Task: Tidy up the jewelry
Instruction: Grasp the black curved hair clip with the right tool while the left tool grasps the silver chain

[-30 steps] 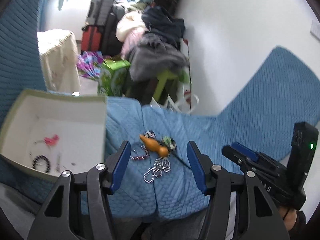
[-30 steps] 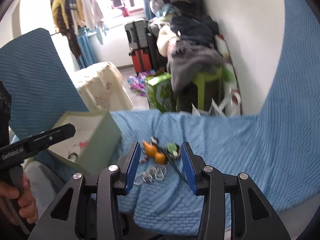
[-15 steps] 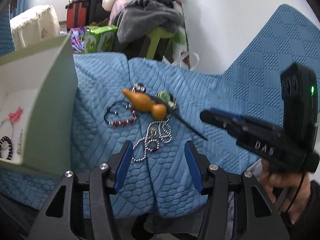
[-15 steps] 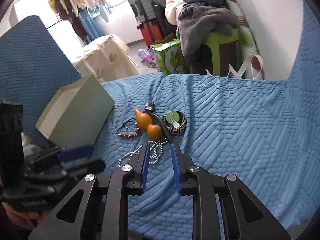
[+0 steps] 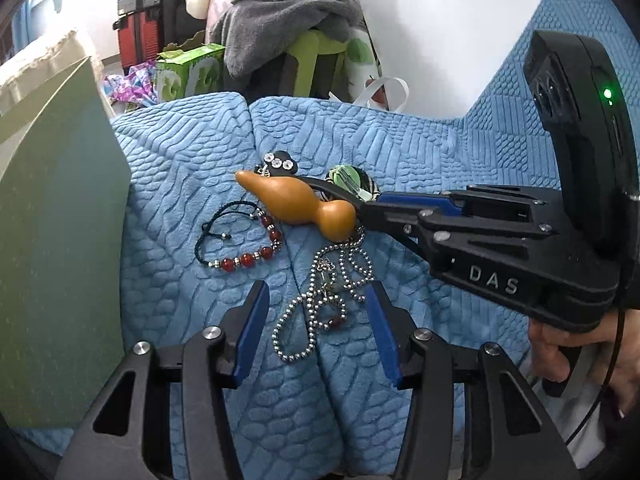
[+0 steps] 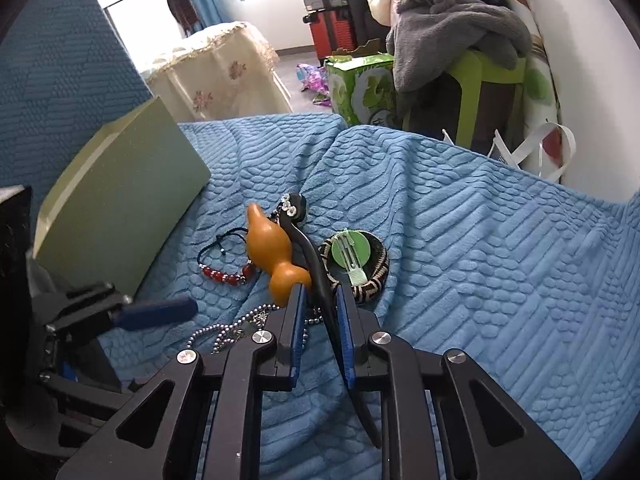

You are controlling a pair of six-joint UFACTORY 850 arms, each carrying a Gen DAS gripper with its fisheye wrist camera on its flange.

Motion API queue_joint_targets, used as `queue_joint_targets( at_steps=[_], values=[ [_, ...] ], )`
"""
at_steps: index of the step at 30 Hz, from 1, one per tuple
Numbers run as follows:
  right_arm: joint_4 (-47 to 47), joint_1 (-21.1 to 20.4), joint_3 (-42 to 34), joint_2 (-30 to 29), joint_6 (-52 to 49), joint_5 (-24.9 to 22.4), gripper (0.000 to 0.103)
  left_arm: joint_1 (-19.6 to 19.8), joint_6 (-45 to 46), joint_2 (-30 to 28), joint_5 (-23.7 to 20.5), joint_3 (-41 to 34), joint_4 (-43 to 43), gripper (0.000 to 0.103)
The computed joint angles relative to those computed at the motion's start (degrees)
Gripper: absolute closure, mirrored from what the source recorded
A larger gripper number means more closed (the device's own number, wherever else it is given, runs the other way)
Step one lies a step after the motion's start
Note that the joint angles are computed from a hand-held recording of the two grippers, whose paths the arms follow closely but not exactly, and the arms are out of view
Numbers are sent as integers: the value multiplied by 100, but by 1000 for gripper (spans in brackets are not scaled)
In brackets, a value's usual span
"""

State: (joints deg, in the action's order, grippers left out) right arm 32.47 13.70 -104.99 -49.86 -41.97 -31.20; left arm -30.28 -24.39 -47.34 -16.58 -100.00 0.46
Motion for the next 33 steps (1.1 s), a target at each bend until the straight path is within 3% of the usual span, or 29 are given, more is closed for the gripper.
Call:
queue_joint_targets(
  at_steps=[8, 12, 18, 21, 30, 33],
  values=[
    [-138, -8, -150, -152, 144, -288, 95, 40, 430, -130, -81, -175, -458, 58],
    [301, -44, 82, 12, -244, -55, 97, 23, 138, -198, -146, -273, -123, 58],
    [846, -137, 195, 101, -593, -64, 97, -4, 204, -307, -228, -418, -34, 58],
    [1226, -167, 277, 164, -929, -68, 97, -9, 564, -357, -276, -503, -177, 58],
    [1609, -190, 402, 276, -1142, 161, 97, -104, 798, -494, -640, -753, 427, 59],
    [1257, -184, 356, 239, -726, 251, 97, -130, 849, -537, -677, -793, 418, 68]
  ],
)
